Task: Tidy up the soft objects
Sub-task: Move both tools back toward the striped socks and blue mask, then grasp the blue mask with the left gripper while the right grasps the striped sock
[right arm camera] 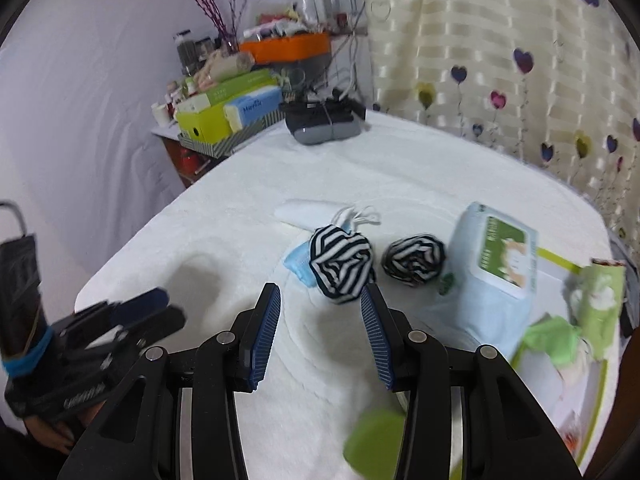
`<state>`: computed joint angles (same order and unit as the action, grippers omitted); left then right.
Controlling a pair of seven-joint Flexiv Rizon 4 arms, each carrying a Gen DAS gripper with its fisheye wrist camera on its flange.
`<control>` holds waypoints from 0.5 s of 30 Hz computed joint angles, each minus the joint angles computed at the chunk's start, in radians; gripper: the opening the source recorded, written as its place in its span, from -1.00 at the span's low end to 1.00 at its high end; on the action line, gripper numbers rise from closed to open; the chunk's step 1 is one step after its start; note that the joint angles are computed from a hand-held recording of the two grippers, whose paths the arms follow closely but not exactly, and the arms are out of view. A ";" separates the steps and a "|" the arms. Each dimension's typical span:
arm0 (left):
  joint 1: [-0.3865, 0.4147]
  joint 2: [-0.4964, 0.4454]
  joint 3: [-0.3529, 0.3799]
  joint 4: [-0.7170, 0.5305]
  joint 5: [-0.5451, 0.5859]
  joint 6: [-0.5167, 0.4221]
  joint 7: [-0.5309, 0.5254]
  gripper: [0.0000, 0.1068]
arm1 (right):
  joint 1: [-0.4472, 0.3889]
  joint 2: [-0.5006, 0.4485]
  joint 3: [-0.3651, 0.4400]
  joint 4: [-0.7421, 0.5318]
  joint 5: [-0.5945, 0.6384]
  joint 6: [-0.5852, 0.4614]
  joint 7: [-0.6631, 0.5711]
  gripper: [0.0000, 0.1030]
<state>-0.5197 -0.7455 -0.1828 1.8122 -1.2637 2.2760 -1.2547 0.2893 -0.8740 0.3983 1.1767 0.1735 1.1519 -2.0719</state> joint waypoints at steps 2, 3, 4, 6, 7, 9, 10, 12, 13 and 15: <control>0.013 0.006 0.003 0.022 0.029 -0.002 -0.037 -0.23 | 0.027 -0.041 -0.018 -0.074 -0.017 -0.055 0.037 -0.15; 0.019 0.010 0.006 0.035 0.046 -0.004 -0.058 -0.23 | 0.038 -0.056 -0.029 -0.106 -0.024 -0.082 0.057 -0.15; 0.021 0.012 0.011 0.044 0.056 -0.006 -0.072 -0.23 | 0.049 -0.071 -0.038 -0.134 -0.027 -0.108 0.076 -0.15; 0.025 0.015 0.021 0.058 0.075 -0.011 -0.099 -0.23 | 0.068 -0.112 -0.050 -0.218 -0.030 -0.178 0.113 -0.15; 0.026 0.016 0.026 0.063 0.083 -0.014 -0.110 -0.23 | 0.079 -0.127 -0.061 -0.250 -0.032 -0.204 0.131 -0.15; 0.028 0.019 0.036 0.075 0.101 -0.021 -0.133 -0.23 | 0.104 -0.170 -0.088 -0.339 -0.042 -0.272 0.180 -0.15; 0.030 0.021 0.042 0.080 0.111 -0.026 -0.143 -0.23 | 0.112 -0.181 -0.097 -0.364 -0.043 -0.290 0.191 -0.15; 0.027 0.021 0.053 0.082 0.118 -0.035 -0.153 -0.23 | 0.133 -0.225 -0.121 -0.450 -0.052 -0.354 0.234 -0.15; 0.023 0.021 0.058 0.082 0.119 -0.037 -0.154 -0.23 | 0.141 -0.247 -0.131 -0.494 -0.055 -0.389 0.257 -0.15; 0.019 0.020 0.069 0.077 0.114 -0.045 -0.148 -0.23 | 0.149 -0.288 -0.139 -0.570 -0.047 -0.448 0.282 -0.15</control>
